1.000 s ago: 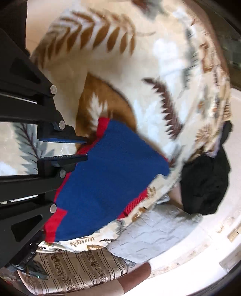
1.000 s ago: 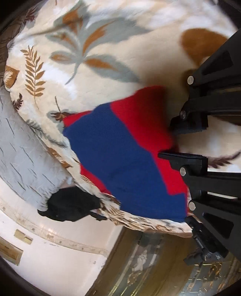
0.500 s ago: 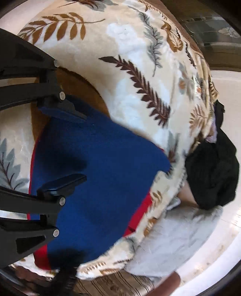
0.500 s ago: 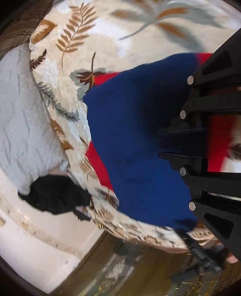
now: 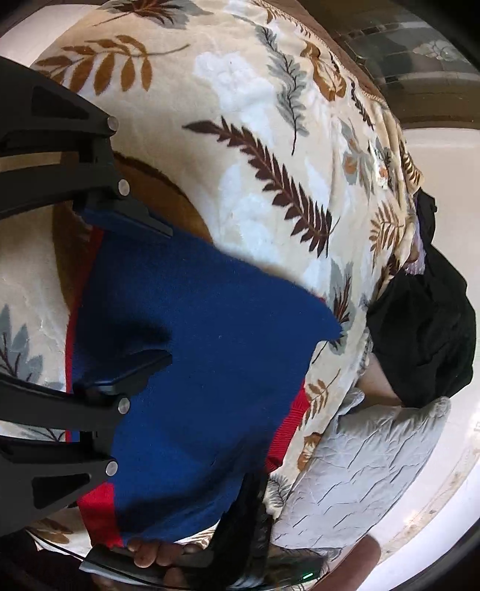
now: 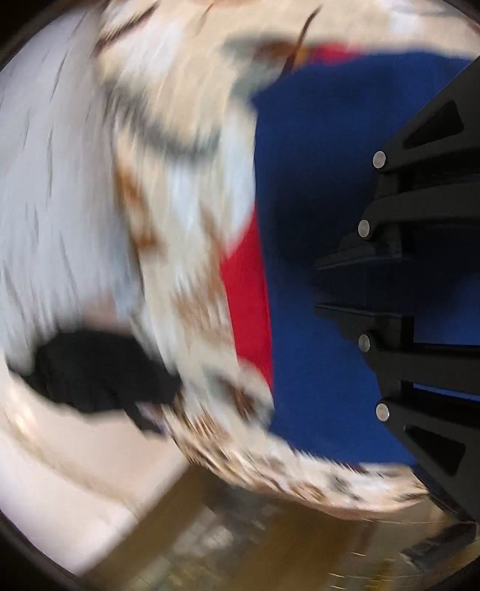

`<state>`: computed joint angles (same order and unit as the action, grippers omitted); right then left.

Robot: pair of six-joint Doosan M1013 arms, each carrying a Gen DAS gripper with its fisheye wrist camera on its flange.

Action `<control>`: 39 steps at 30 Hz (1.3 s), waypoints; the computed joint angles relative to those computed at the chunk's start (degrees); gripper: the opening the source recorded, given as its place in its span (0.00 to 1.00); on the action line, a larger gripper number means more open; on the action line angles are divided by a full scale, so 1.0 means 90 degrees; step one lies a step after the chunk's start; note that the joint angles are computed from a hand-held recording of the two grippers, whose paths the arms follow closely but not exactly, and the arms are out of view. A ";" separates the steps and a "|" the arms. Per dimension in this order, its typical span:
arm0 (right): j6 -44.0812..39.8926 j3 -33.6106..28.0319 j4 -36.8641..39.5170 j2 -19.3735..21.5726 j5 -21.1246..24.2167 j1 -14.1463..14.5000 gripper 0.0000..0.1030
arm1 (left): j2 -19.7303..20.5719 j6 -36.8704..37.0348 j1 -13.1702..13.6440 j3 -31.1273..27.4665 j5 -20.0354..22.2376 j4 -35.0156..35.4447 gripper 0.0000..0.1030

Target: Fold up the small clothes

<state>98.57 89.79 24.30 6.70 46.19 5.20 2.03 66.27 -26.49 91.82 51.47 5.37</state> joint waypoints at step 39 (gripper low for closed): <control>-0.0442 0.1033 0.0819 -0.1044 0.0473 0.0394 0.22 | -0.0759 0.0385 0.0264 0.0681 -0.0295 -0.1030 0.67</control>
